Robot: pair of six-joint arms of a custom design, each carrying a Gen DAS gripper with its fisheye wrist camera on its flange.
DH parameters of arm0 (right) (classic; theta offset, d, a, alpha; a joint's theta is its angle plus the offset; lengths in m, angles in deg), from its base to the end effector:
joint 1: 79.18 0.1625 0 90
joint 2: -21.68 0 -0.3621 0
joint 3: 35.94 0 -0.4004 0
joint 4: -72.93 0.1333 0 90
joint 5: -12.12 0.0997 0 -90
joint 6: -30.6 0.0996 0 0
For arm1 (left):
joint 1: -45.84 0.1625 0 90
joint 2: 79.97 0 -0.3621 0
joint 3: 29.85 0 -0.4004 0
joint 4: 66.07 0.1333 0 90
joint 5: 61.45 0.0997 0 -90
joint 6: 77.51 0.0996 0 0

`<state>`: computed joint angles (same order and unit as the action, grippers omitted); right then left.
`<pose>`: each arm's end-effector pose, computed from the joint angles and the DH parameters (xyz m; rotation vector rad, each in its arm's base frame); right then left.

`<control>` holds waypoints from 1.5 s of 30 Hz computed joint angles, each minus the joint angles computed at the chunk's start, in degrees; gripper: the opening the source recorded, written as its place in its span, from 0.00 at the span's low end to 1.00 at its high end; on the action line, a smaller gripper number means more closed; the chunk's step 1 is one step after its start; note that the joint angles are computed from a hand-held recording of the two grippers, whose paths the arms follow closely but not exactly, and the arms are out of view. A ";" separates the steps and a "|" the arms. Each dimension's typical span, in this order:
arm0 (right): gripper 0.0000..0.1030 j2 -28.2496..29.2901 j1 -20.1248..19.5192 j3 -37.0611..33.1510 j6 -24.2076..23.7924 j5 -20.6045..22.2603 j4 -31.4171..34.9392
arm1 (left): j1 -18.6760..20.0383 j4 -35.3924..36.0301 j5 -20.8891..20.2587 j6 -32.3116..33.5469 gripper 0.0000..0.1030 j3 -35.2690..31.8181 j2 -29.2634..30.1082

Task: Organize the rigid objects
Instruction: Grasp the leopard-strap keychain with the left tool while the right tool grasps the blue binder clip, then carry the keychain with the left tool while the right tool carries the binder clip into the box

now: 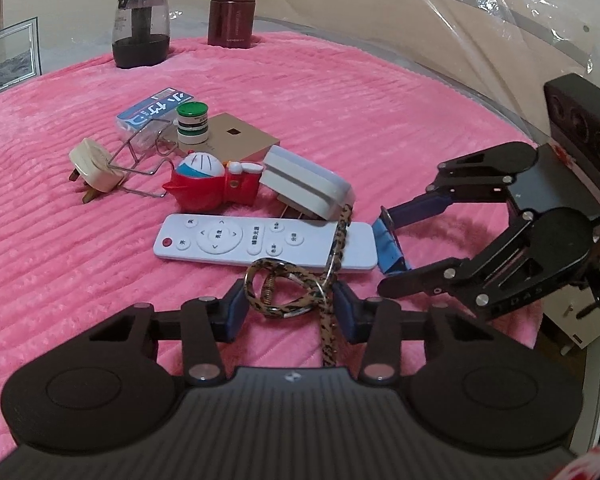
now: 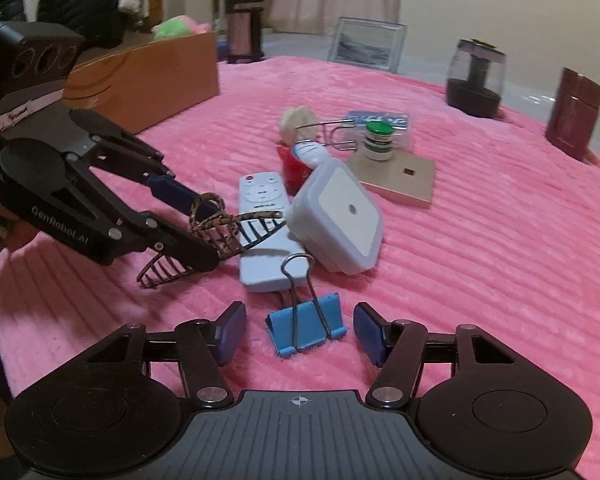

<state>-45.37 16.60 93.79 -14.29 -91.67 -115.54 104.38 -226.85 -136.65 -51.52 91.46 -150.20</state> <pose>0.1556 -0.4490 0.1200 1.0315 -2.4184 0.6930 -0.1257 -0.5096 0.1347 1.3167 2.5366 -0.5132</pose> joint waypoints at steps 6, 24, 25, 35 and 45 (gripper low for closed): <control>0.44 -0.36 -0.12 -0.87 -2.04 -0.08 2.54 | -0.11 0.78 -0.27 -1.04 0.37 0.73 -1.29; 0.38 -0.84 0.35 -1.54 -2.66 -0.71 5.18 | 0.47 1.36 -1.67 -3.03 0.34 2.55 -3.46; 0.38 -0.90 0.76 -1.14 -1.66 -1.37 4.41 | 0.48 1.28 -1.63 -3.05 0.34 2.57 -3.43; 0.37 -0.53 5.09 3.22 10.65 -9.24 -6.01 | -1.08 0.89 0.30 -4.71 0.32 4.93 -6.41; 0.37 -0.04 8.28 3.88 15.14 -11.96 -8.09 | -2.11 0.95 1.61 -5.09 0.32 7.91 -10.93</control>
<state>-45.42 24.88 97.67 0.86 -103.63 -123.63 102.28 -225.90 -135.04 -56.61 99.37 -161.13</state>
